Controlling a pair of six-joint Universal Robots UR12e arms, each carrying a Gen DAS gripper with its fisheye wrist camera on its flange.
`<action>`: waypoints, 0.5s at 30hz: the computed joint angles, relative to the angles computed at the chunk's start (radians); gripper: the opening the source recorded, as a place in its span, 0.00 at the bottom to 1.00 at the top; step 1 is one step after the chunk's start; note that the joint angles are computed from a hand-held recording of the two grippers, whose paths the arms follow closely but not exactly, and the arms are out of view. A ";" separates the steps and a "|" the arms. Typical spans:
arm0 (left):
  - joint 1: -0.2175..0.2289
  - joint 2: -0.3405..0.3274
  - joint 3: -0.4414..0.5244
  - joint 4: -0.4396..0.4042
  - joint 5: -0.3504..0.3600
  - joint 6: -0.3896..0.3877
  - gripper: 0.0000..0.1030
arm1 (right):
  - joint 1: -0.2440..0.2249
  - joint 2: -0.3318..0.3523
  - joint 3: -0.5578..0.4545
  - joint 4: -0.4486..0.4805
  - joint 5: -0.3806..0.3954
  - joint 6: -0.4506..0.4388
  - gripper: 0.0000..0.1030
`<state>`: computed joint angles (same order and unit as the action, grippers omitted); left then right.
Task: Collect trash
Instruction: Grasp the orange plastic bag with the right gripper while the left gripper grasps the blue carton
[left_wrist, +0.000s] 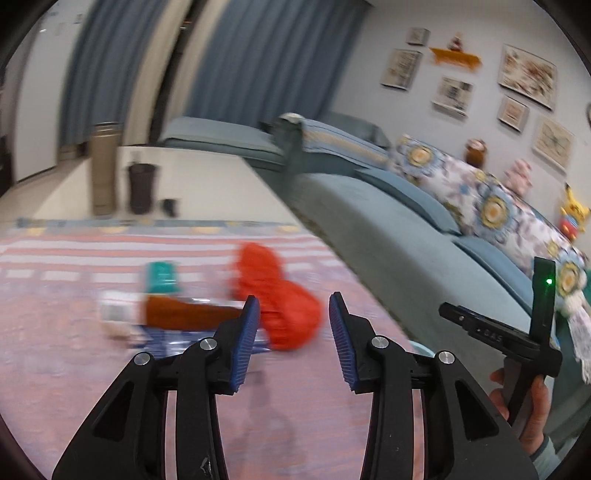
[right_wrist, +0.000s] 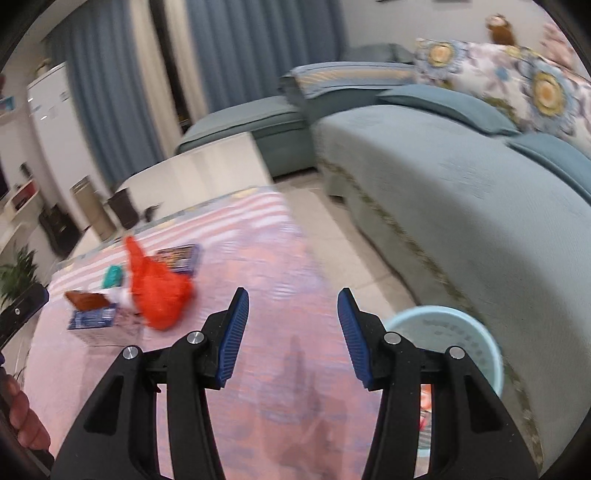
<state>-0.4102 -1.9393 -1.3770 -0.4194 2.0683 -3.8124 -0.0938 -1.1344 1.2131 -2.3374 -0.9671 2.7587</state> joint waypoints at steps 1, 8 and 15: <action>0.006 0.021 -0.028 -0.007 0.018 -0.019 0.37 | 0.011 0.001 -0.003 0.016 0.010 -0.010 0.45; 0.047 0.103 -0.156 -0.075 0.037 -0.147 0.37 | 0.090 0.005 0.002 0.071 0.035 -0.115 0.45; 0.090 0.107 -0.199 -0.104 -0.071 -0.183 0.54 | 0.152 0.051 -0.037 0.125 -0.030 -0.147 0.46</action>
<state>-0.3197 -1.8323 -1.5762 -0.5229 1.9977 -3.9952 0.0586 -1.0837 1.1763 -2.2125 -0.9971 2.6120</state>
